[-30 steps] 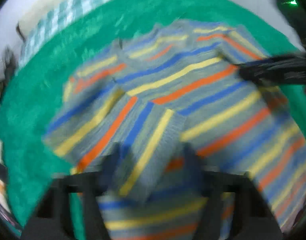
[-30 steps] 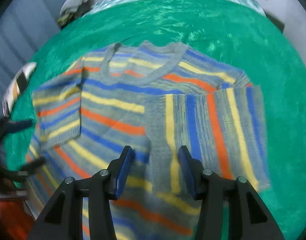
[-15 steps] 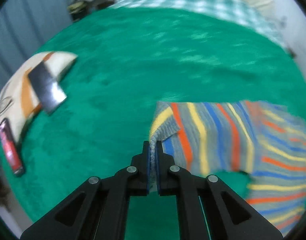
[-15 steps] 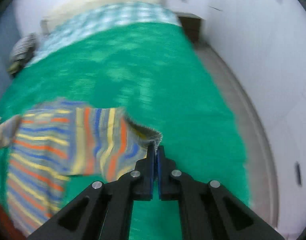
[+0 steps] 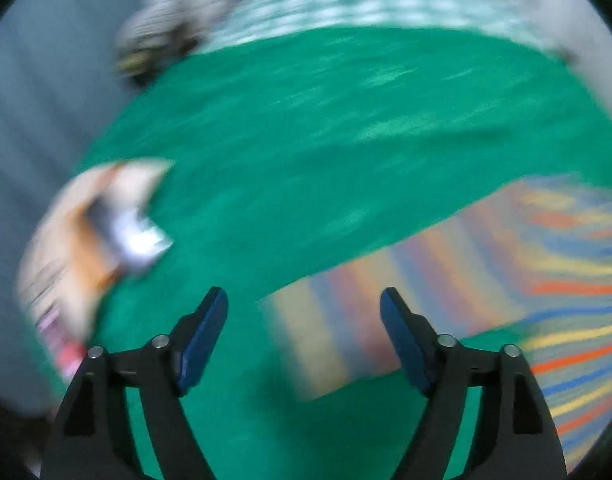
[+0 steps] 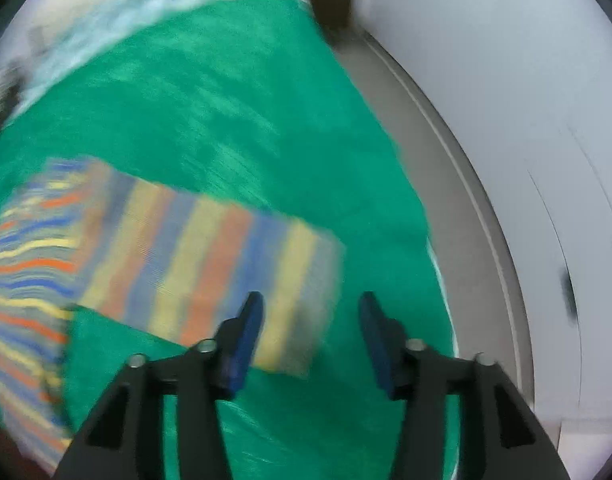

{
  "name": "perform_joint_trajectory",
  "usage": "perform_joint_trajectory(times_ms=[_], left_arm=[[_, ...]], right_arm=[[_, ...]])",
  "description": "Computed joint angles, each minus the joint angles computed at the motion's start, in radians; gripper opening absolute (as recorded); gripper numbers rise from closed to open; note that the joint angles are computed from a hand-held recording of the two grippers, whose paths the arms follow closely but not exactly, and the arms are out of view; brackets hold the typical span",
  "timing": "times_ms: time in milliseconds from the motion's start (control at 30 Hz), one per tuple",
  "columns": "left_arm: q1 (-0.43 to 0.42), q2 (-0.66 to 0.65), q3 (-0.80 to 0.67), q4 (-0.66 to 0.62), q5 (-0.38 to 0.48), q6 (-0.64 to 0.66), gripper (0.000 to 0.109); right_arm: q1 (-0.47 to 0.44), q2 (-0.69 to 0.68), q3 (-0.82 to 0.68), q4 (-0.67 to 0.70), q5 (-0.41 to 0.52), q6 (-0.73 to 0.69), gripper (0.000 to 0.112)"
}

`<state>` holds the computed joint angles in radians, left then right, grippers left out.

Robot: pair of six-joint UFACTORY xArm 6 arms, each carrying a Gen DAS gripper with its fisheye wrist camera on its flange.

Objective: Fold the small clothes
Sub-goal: 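Lay the sweater flat on the bed with both grippers, pulling the hem apart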

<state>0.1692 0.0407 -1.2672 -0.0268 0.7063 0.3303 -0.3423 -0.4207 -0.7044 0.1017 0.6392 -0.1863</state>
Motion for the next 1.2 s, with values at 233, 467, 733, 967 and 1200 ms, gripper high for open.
perform_joint_trajectory(times_ms=[233,467,733,967,1200], left_arm=[[-0.245,0.348,-0.345,-0.052,0.114,0.127,0.088],[-0.28,0.503,-0.48,0.011,0.155,0.188,0.091],[-0.311,0.326,-0.237,0.034,-0.043,0.183,0.002],[-0.301,0.402,-0.353,0.195,-0.134,-0.089,0.002],[-0.323,0.587,-0.548,0.414,-0.042,-0.331,0.007]], right_arm=[[0.231,0.463,-0.415,0.399,-0.009,-0.323,0.071],[0.288,0.76,-0.685,0.409,0.116,-0.405,0.071],[0.376,0.691,-0.571,0.039,-0.032,-0.249,0.007],[0.401,0.722,-0.619,-0.416,-0.17,0.139,0.006],[0.405,0.9,-0.814,-0.472,-0.093,0.281,0.008]])
